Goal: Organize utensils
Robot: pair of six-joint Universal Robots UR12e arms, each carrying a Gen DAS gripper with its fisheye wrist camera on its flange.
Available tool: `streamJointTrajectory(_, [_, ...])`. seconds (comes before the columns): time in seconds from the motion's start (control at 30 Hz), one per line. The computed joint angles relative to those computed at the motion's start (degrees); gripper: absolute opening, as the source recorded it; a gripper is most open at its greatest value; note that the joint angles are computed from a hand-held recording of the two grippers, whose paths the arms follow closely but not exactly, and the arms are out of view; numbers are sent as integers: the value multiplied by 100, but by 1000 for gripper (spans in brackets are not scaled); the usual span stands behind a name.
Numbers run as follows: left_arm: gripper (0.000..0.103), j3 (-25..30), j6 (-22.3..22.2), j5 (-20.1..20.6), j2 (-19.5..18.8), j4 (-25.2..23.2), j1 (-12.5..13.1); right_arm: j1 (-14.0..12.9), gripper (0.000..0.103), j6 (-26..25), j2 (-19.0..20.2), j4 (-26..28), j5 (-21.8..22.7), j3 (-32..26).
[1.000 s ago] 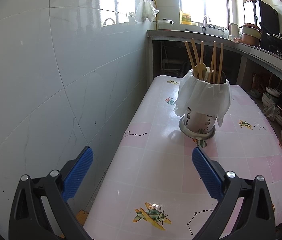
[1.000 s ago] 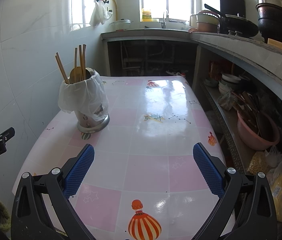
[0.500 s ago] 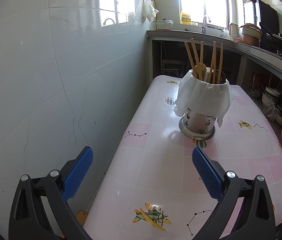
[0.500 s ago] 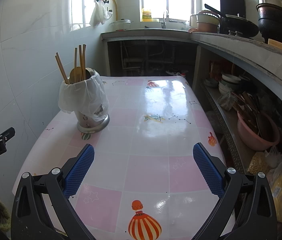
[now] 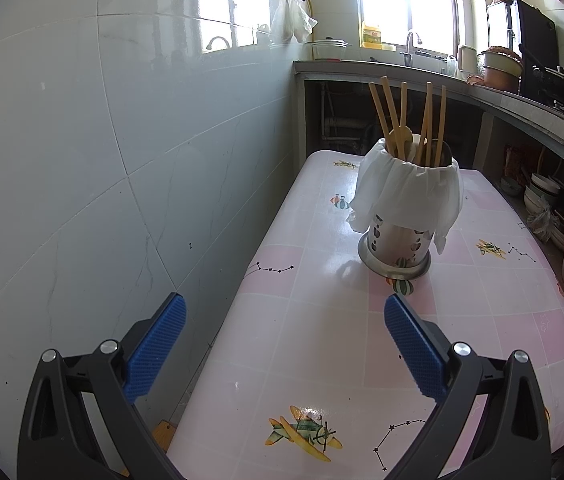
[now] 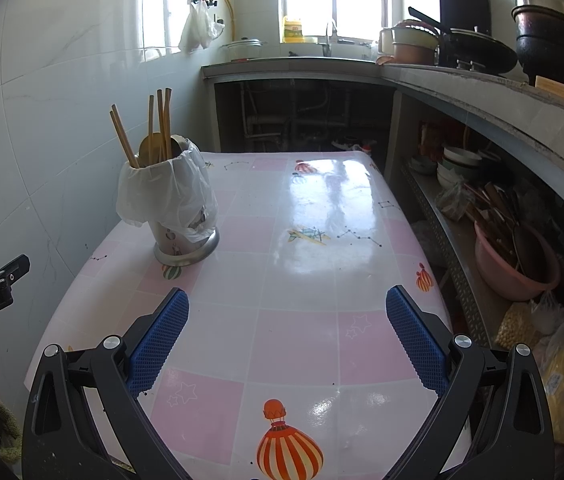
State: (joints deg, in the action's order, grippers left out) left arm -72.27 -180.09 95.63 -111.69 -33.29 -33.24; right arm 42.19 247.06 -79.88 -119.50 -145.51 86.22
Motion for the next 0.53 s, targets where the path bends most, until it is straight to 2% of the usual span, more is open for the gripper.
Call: streamJointTrajectory(0.53, [97, -7, 69, 47, -11, 24, -27, -2, 95, 2, -3, -2, 7, 4])
